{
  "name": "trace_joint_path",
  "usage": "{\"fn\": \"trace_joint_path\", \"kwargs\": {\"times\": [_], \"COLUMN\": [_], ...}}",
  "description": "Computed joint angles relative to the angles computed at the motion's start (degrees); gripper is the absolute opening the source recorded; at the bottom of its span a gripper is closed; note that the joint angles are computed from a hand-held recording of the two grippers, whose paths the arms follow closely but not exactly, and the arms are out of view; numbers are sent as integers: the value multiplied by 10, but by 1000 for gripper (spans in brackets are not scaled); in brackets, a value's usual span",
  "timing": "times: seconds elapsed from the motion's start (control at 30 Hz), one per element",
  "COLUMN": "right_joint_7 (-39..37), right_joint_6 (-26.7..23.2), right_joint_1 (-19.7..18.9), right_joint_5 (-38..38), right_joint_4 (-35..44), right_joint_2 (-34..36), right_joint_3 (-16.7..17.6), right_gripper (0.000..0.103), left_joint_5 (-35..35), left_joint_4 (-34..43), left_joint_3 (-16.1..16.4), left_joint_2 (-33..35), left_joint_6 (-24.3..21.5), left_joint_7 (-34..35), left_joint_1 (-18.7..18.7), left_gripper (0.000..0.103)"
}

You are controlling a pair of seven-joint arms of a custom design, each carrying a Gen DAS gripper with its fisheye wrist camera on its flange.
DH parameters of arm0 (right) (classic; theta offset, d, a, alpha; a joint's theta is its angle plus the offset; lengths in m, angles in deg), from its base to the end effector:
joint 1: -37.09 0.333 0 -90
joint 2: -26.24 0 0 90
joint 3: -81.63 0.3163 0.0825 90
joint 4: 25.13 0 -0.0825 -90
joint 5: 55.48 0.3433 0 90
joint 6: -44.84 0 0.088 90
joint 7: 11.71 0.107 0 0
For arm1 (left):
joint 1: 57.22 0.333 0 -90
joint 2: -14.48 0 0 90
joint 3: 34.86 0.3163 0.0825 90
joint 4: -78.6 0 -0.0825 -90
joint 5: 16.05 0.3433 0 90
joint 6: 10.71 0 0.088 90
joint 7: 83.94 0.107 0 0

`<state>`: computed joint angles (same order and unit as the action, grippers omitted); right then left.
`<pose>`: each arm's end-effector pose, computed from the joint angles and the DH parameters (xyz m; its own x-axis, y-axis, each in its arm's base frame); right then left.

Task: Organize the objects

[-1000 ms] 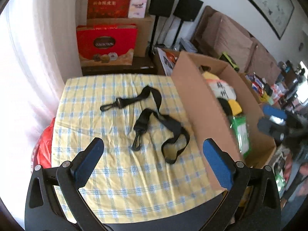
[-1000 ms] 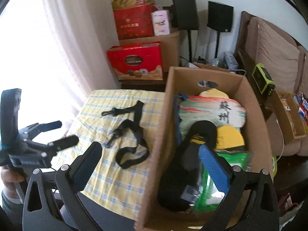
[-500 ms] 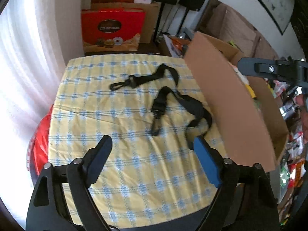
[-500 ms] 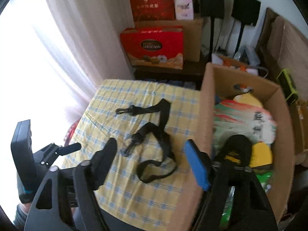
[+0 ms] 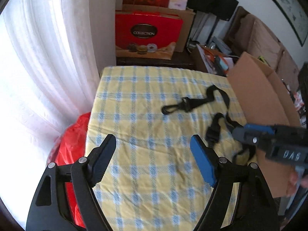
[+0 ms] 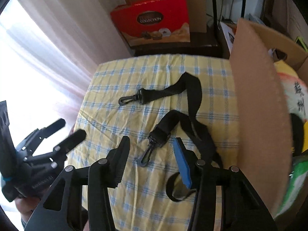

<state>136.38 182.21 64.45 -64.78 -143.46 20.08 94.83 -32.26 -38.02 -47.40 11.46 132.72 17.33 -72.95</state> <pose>0.3952 0.3425 0.5424 -0.1495 -0.9547 -0.2573 -0.8999 0.2392 -0.3648 0.4781 -0.2575 0.5414 -0.5178 -0.8426 0.1482 -0.7707 0.3842 -0.5084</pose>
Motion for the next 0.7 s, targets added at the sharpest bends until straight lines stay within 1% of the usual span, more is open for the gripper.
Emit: {"fn": "trace_joint_path", "kwargs": {"times": [0.03, 0.17, 0.3, 0.43, 0.5, 0.53, 0.57, 0.6, 0.63, 0.67, 0.7], "right_joint_7": [9, 28, 63, 110, 148, 160, 167, 171, 172, 170, 163], "right_joint_6": [4, 16, 17, 26, 15, 10, 1, -14, -31, -47, -37], "right_joint_1": [-1, 1, 9, 18, 25, 29, 32, 37, 42, 46, 47], "right_joint_5": [-3, -8, -24, -37, -77, -93, -103, -115, -130, -141, -136], "right_joint_4": [0, 2, 12, 9, 16, 19, 23, 30, 37, 42, 33], "right_joint_2": [6, 28, 54, 66, 72, 75, 77, 82, 86, 89, 86], "right_joint_3": [1, -3, -10, -17, -18, -18, -19, -18, -18, -18, -20], "right_gripper": [45, 45, 45, 45, 45, 44, 40, 37, 31, 31, 31], "left_joint_5": [7, 37, 52, 46, 44, 42, 43, 43, 41, 38, 33], "left_joint_4": [6, 31, 53, 69, 75, 79, 82, 85, 85, 89, 92], "left_joint_3": [0, -3, -8, -12, -14, -15, -16, -17, -18, -19, -20], "left_joint_2": [7, 36, 58, 72, 77, 81, 84, 86, 86, 88, 90], "left_joint_6": [1, -3, -3, -4, -5, -7, -9, -10, -10, -11, -13], "left_joint_7": [-3, -18, -30, -27, -26, -25, -27, -27, -25, -24, -22], "left_joint_1": [1, 7, 14, 22, 25, 26, 27, 28, 29, 30, 31], "left_gripper": [75, 65, 65, 65, 65, 65, 65, 65, 65, 65, 65]}}
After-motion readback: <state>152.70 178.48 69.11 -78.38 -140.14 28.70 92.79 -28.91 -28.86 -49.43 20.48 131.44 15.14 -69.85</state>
